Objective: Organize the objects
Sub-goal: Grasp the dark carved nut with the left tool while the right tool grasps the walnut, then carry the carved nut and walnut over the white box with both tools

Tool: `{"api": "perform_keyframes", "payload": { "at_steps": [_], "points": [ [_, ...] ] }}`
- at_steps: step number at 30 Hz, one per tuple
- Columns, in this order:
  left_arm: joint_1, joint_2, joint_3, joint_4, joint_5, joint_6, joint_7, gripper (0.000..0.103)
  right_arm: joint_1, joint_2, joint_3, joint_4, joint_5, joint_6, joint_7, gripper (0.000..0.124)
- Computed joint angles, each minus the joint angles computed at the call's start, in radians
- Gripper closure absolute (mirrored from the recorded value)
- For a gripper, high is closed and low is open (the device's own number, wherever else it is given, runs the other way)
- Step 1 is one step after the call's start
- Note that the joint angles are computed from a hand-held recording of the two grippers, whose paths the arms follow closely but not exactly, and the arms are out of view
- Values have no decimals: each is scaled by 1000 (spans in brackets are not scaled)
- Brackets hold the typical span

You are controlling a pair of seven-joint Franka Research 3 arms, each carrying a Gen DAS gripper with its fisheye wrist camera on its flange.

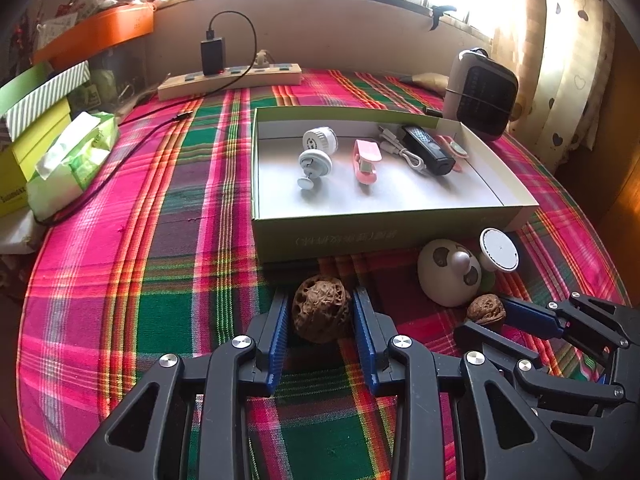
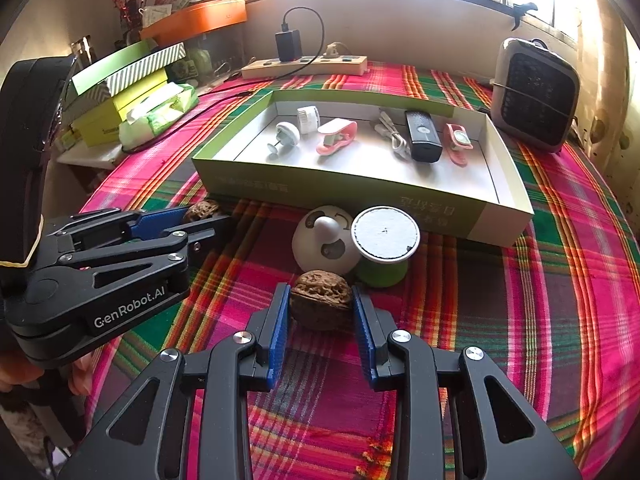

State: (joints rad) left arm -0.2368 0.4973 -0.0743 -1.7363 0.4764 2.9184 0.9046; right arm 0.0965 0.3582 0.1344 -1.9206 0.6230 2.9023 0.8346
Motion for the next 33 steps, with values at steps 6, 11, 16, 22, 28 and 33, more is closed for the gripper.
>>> {"api": "perform_keyframes", "payload": {
  "at_steps": [6,11,16,22,28,33],
  "points": [
    [-4,-9,6,-7,2,-7,-12,74,-25,-6,29,1,60,-23,-64,92],
    [-7,-23,13,-17,16,0,-30,75,-32,-13,39,2,118,-27,-123,92],
    [-3,-34,10,-25,22,22,-33,78,-29,-24,35,3,160,-22,-164,92],
    [1,-39,9,-37,17,30,-37,81,-29,-37,31,-4,206,-17,-201,92],
    [4,-52,10,-65,19,52,-37,81,-25,-45,27,-8,237,-23,-232,92],
    [17,-47,-9,-60,-6,51,-14,81,-22,-48,23,-10,255,-25,-246,92]
  ]
}}
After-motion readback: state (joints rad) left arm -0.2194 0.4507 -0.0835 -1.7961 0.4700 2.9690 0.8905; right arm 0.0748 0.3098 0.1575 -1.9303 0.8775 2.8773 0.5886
